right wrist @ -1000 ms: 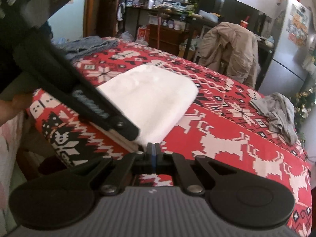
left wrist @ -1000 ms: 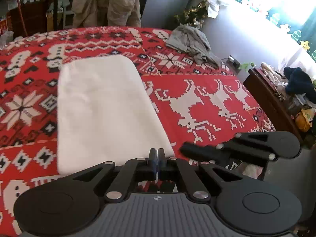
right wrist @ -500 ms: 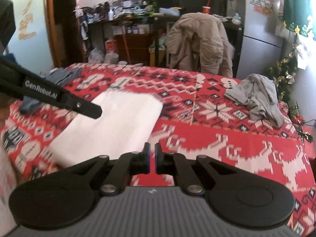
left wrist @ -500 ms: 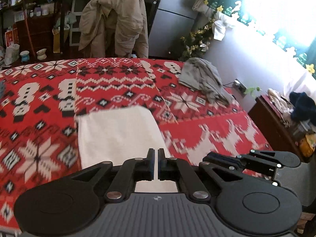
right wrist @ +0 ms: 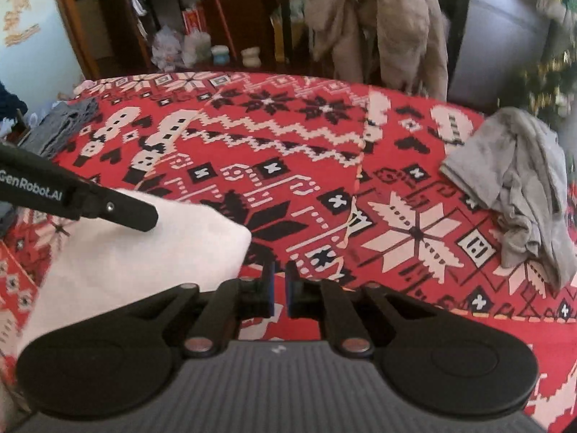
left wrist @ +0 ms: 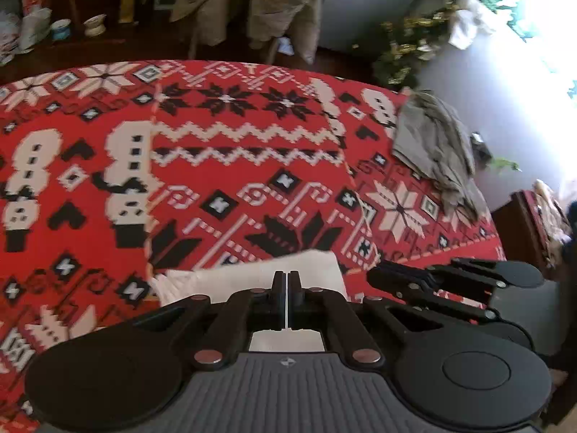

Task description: Fold clothes

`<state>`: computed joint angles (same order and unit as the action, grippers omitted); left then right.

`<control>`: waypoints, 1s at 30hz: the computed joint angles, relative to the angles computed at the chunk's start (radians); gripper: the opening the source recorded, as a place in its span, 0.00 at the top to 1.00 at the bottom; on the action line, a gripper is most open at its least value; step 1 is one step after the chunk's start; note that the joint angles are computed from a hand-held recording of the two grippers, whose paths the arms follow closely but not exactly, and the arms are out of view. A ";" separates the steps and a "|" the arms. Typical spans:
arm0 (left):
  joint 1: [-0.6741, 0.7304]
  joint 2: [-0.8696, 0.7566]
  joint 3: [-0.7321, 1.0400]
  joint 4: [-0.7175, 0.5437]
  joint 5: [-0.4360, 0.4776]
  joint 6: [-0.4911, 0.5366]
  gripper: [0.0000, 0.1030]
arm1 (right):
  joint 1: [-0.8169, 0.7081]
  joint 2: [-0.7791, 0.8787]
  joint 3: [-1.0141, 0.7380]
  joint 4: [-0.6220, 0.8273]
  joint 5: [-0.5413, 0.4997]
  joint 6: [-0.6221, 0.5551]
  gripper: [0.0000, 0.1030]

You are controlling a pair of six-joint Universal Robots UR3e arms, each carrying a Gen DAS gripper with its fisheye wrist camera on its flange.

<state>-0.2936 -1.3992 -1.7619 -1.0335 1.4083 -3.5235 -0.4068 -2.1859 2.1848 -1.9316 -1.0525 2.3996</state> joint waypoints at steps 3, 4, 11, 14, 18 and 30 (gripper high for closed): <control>-0.048 -0.054 0.109 -0.086 0.040 -0.022 0.99 | 0.051 0.049 -0.074 0.010 -0.036 0.051 0.93; -0.065 -0.069 0.128 -0.098 0.052 -0.028 0.99 | 0.064 0.061 -0.088 0.009 -0.046 0.069 0.93; -0.099 -0.145 0.085 0.024 0.084 -0.088 0.99 | 0.176 0.194 -0.099 -0.126 -0.129 0.159 0.92; -0.076 -0.162 0.061 0.069 0.060 -0.087 0.99 | 0.200 0.262 -0.100 -0.159 -0.131 0.197 0.92; -0.016 -0.150 0.003 0.117 -0.035 -0.119 0.99 | 0.241 0.328 -0.107 -0.192 -0.134 0.216 0.94; 0.026 -0.144 0.080 0.029 -0.078 -0.073 0.99 | 0.218 0.318 -0.153 -0.115 -0.147 0.300 0.94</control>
